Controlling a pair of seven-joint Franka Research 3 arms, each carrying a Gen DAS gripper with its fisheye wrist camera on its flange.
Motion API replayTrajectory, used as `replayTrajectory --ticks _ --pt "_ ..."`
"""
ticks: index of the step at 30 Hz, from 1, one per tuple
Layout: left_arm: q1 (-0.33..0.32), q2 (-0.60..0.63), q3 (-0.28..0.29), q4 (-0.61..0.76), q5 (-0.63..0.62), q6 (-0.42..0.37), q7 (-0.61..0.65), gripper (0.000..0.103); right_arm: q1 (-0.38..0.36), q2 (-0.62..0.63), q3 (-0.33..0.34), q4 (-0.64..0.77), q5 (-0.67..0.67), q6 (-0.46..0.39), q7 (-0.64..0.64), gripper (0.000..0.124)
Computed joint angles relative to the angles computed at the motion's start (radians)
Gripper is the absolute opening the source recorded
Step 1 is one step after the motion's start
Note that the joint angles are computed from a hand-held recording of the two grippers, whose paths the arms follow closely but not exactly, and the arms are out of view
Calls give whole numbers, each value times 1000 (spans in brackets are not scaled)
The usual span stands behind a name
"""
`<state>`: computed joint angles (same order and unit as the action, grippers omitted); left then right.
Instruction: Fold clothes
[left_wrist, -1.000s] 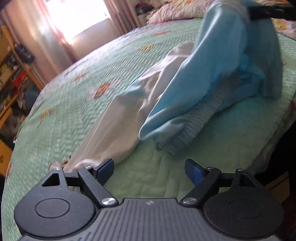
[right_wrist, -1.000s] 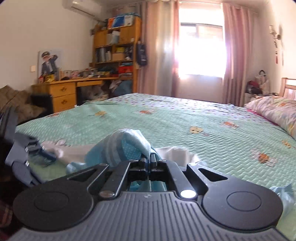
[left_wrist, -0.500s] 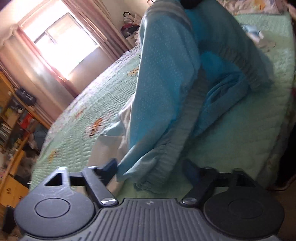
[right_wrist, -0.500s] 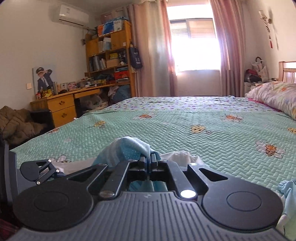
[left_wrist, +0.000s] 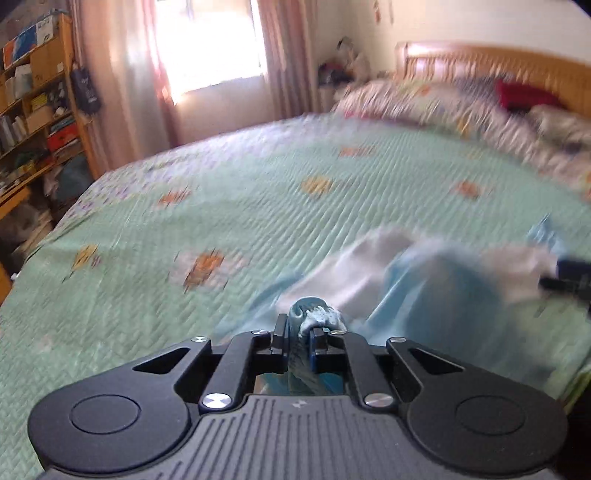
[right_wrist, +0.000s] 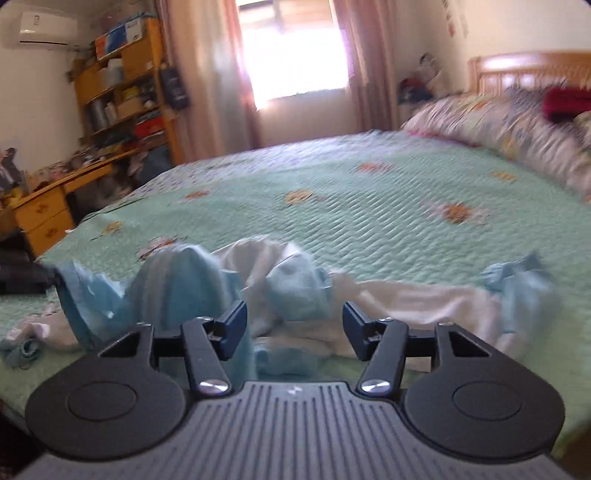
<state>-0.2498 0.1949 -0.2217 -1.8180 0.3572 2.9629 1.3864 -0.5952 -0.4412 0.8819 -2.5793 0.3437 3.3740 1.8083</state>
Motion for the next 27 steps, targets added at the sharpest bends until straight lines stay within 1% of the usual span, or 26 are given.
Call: replayTrajectory --ticks 2,3,5,6,7,8,10,13,15,16,20,24,27 --pt "-6 -3 -12 15 -11 11 5 10 -38 -76 57 -27 -1 6 3 66" --pt "6 -4 -33 18 -47 16 31 10 -36 -92 68 -34 -17 15 -5 68" --pt "49 -9 -100 18 -177 18 131 10 -36 -110 99 -43 -45 48 -29 72" --pt "61 -16 -122 16 -229 18 172 10 -48 -120 127 -42 -51 65 -43 74" --pt "70 -28 -140 6 -275 26 213 10 -96 -148 186 -32 -42 62 -51 77" --pt "74 -45 -152 -9 -315 37 250 10 -140 -180 240 -22 -41 57 -50 77" --pt "62 -77 -151 -32 -359 62 288 10 -208 -244 319 -2 -57 43 -32 77" --pt "49 -123 -157 -60 -464 95 364 9 -223 -244 336 17 -83 10 18 77" --pt "40 -147 -167 -70 -574 112 460 9 -232 -242 346 29 -100 -10 50 77" --pt "29 -156 -162 -76 -598 122 488 9 -232 -243 345 27 -110 -9 64 77" --pt "-20 -179 -134 -79 -685 126 571 9 -256 -321 359 12 -129 -40 137 77" --pt "-69 -193 -99 -82 -713 114 594 9 -256 -308 345 6 -161 -52 196 77" --pt "-94 -202 -82 -83 -741 111 623 9 -265 -303 345 7 -193 -41 234 77"
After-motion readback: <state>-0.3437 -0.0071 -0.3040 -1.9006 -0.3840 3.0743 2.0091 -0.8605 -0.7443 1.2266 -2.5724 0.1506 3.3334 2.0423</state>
